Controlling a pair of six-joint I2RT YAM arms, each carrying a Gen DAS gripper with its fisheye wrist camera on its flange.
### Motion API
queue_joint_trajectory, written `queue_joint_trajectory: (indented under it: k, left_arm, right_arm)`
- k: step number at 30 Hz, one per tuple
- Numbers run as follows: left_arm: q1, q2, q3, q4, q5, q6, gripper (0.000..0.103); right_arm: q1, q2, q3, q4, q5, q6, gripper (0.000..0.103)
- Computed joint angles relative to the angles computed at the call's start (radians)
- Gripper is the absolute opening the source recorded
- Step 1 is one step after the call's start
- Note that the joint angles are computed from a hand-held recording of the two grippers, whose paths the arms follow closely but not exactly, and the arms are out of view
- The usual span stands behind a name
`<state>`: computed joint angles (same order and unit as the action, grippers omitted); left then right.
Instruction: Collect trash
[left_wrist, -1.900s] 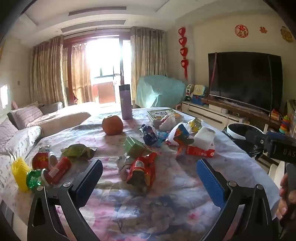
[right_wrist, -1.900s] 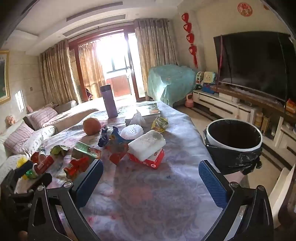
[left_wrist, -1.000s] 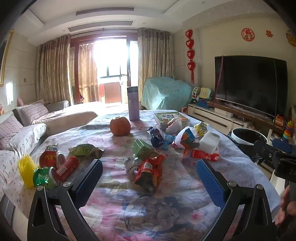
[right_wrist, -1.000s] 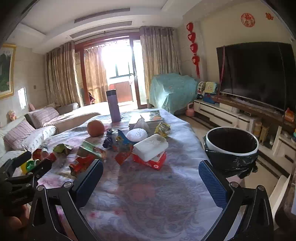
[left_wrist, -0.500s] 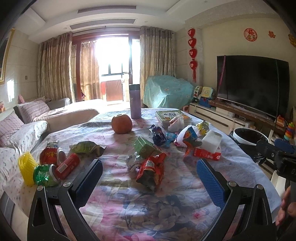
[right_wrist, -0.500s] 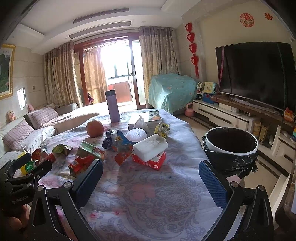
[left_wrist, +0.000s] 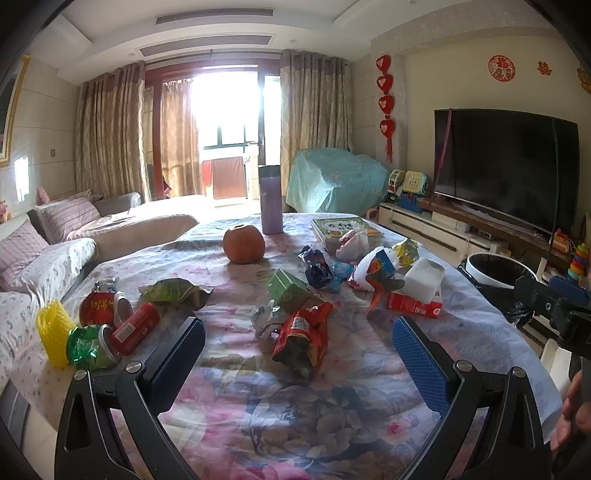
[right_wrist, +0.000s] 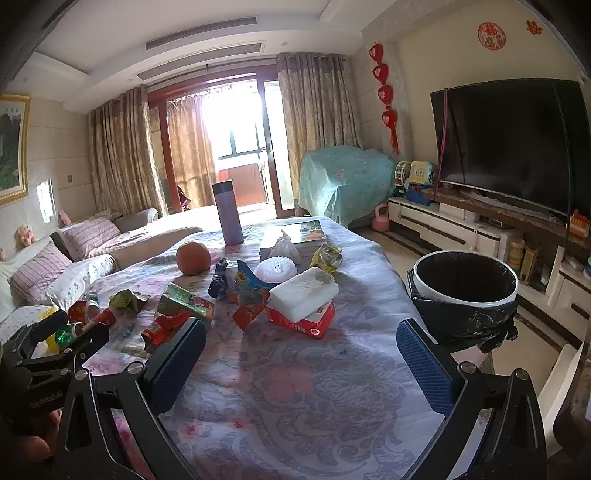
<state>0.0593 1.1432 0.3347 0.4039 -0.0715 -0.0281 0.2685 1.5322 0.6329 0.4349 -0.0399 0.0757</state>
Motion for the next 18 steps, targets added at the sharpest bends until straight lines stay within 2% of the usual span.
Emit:
queue_joint_trajectory:
  k: [18]
  left_arm:
    - [-0.007,0.005,-0.014,0.013,-0.004,-0.004,0.102]
  right_arm:
    - [0.003,-0.002,-0.006,0.003,-0.008,0.005,0.103]
